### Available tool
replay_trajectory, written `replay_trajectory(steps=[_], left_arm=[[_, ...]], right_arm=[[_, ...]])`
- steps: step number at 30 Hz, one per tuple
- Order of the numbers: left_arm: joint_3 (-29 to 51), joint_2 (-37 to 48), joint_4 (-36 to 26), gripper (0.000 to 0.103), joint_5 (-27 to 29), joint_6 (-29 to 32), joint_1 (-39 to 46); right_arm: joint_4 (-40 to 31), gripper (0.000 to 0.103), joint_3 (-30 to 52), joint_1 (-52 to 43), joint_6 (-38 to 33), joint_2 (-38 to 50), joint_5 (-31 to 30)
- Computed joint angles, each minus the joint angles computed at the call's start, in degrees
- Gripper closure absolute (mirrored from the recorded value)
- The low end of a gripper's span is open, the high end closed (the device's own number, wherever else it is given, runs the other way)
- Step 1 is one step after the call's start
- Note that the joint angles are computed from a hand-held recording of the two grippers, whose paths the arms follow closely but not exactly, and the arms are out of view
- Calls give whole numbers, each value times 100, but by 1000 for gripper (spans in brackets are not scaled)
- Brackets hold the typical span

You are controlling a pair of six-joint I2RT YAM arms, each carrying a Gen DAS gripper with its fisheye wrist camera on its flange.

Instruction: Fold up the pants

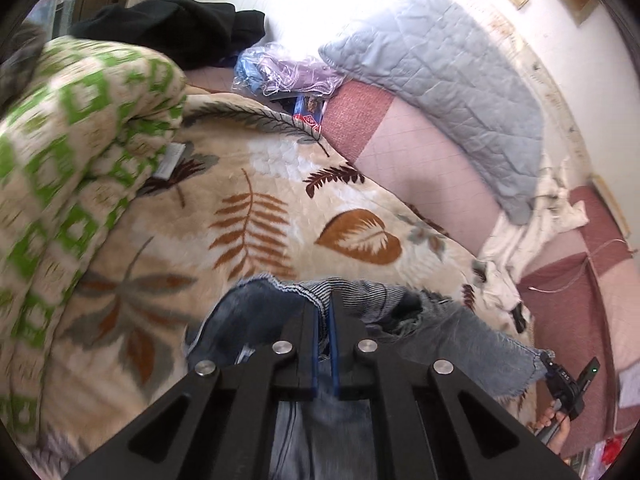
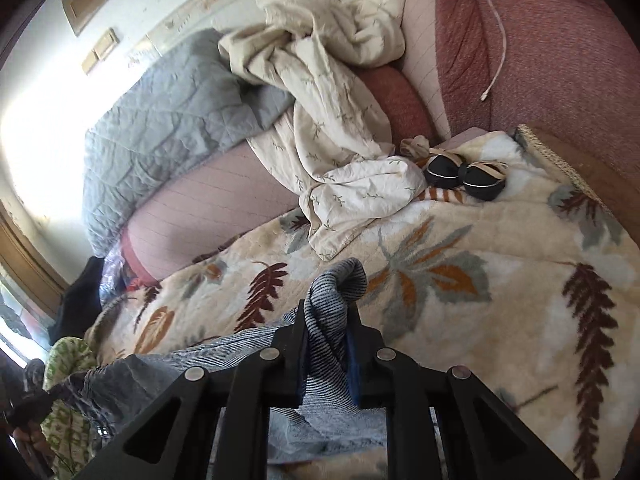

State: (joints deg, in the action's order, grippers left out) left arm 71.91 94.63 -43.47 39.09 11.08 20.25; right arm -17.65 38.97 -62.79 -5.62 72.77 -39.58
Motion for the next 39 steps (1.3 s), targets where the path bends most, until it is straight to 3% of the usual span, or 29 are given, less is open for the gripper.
replay_trajectory(steps=[5, 7, 10, 12, 14, 18, 22, 27, 30, 31, 32, 36, 39], left_arm=[[-586, -462, -812, 99, 623, 1219, 1091], [-791, -537, -1060, 99, 689, 1695, 1469], [-1101, -579, -1470, 99, 707, 2531, 2027], [-1285, -571, -1661, 99, 682, 2973, 2345], [-1542, -644, -1643, 99, 567, 3318, 2584], [-1897, -570, -1542, 99, 379, 3770, 2953], [-2031, -338, -1424, 99, 295, 3931, 3193], [-2065, -224, -1290, 98, 232, 3965, 3236], [-2015, -219, -1358, 96, 124, 3985, 3247], [-2015, -275, -1395, 94, 111, 4052, 3280], [-2041, -392, -1399, 94, 83, 4153, 3342], [-2332, -1285, -1101, 94, 18, 4447, 3705], [-2367, -1734, -1608, 93, 249, 4910, 3787]], right_arm=[[-1385, 87, -160, -1442, -1282, -541, -983], [-2140, 87, -109, -2099, -2136, -564, -1310], [-3728, 87, 133, -3244, -4109, -152, -1727], [-4752, 87, 258, -3931, -5579, 242, -1674], [-5316, 87, 245, -4480, -6685, 443, -1413], [-5811, 87, 154, -5417, -8263, 707, -822], [-6052, 87, 467, -5821, -8676, 1263, -313], [-5281, 81, 235, -5595, -8317, 972, 704], [-5109, 60, 314, -5684, -8182, 1048, 900], [-5199, 46, 452, -5751, -8165, 1154, 883], [-5411, 42, 659, -5875, -8247, 1302, 777], [-6375, 40, 1522, -6047, -8348, 1740, 214], [-6081, 33, 1461, -5463, -7418, 1402, -109]])
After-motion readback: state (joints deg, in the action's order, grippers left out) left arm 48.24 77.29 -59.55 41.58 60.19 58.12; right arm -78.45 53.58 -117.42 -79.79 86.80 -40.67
